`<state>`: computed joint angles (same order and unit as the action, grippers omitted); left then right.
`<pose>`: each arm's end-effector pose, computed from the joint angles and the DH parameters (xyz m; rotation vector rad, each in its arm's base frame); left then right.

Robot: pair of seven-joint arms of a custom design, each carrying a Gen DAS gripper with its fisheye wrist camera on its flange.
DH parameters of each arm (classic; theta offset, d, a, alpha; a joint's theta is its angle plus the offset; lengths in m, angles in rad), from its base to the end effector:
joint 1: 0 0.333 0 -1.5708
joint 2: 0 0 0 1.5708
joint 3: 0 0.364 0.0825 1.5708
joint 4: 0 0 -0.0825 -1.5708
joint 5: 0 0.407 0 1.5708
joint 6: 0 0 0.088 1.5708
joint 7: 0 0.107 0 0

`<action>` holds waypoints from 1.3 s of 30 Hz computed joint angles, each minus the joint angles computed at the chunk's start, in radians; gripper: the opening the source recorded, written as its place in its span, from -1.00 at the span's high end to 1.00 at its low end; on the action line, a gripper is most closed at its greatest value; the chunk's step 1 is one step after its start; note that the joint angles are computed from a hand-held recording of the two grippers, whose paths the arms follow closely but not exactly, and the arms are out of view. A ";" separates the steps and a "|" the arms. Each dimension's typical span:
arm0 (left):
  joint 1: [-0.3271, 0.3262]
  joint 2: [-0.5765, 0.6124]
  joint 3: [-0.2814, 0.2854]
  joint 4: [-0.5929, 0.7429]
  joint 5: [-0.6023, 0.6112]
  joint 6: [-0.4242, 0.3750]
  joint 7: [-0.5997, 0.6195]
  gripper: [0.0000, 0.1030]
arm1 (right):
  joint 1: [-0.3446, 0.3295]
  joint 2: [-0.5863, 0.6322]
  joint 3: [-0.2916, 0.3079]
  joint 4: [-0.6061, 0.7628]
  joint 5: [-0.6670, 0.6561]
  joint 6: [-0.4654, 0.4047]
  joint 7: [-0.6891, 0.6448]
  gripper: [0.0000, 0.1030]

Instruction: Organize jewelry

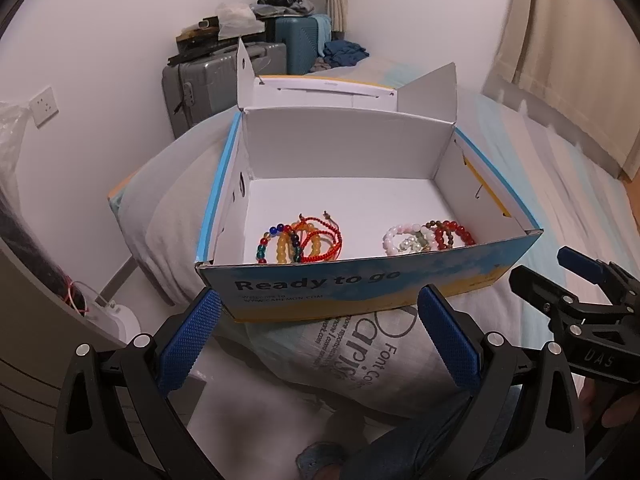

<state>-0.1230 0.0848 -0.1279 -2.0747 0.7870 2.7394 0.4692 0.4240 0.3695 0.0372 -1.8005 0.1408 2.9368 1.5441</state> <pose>0.5972 -0.1797 0.4812 -1.9591 1.5836 -0.6426 0.6577 0.3128 0.4647 -1.9807 1.3802 -0.4243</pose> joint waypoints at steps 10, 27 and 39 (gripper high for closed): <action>0.001 -0.003 -0.001 0.005 -0.006 -0.016 -0.006 -0.89 | 0.000 0.003 -0.002 0.002 -0.001 0.003 0.001 -0.85; -0.018 0.015 0.000 0.022 0.056 -0.057 -0.064 -0.89 | -0.006 0.002 0.001 -0.002 0.008 0.002 -0.010 -0.85; -0.008 0.009 -0.002 0.012 0.034 -0.017 -0.055 -0.88 | -0.005 0.004 -0.002 -0.004 0.007 0.001 -0.006 -0.85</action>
<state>-0.1310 0.0933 -0.1297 -2.0627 0.8205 2.7220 0.4140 0.4190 0.3730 0.0357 -1.8043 0.1474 2.9382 1.5379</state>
